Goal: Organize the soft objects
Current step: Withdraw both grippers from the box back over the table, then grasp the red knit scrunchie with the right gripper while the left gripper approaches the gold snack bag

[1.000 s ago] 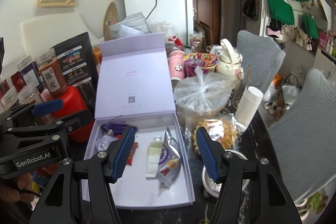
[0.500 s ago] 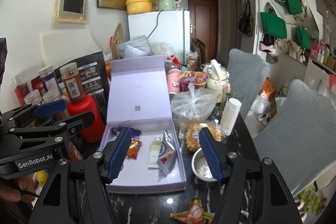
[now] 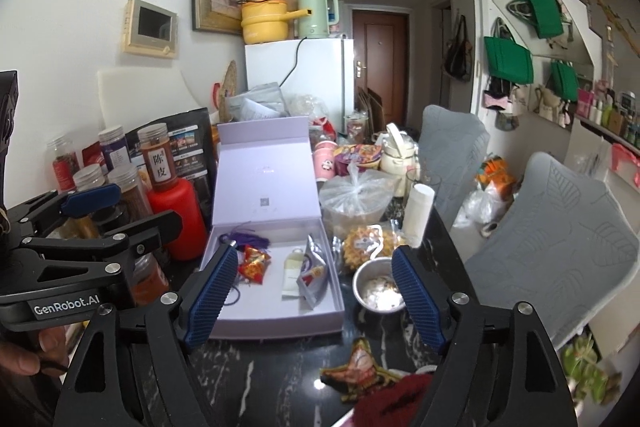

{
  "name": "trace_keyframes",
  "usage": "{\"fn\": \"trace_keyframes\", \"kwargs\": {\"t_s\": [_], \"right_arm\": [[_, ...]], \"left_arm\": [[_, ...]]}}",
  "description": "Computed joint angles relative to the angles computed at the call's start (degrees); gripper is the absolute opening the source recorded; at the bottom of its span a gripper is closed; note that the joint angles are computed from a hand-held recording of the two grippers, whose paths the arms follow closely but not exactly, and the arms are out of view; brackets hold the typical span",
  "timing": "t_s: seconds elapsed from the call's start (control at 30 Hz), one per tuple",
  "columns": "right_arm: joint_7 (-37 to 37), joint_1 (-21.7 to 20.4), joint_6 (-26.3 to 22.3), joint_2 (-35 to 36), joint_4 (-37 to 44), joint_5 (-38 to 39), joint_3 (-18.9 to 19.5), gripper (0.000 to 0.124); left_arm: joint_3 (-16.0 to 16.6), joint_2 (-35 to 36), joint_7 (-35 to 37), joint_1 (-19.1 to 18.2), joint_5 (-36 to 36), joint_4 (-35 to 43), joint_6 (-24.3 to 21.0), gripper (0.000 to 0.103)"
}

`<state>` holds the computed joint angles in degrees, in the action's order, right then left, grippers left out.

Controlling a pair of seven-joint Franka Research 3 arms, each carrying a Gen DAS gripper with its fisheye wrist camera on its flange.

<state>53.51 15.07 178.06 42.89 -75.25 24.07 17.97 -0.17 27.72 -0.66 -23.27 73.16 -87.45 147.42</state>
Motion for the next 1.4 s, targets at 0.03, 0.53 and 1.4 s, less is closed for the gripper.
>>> {"fn": "trace_keyframes", "kwargs": {"t_s": [0.03,0.53,1.4], "right_arm": [[-0.6,-0.8,0.9,-0.8,-1.6,0.3,0.8,0.083],[3.7,-5.0,9.0,-6.4,-16.8,-1.5,2.2,0.093],[22.5,-11.6,12.4,-4.7,-28.5,-10.4,2.7,0.096]], "left_arm": [[0.1,-0.3,-0.5,-0.3,0.5,-0.5,0.0,0.089],[-1.1,0.4,-4.1,-0.9,1.9,-3.8,4.4,0.089],[1.8,9.9,2.4,-2.5,-10.4,-3.6,16.0,0.089]]}}
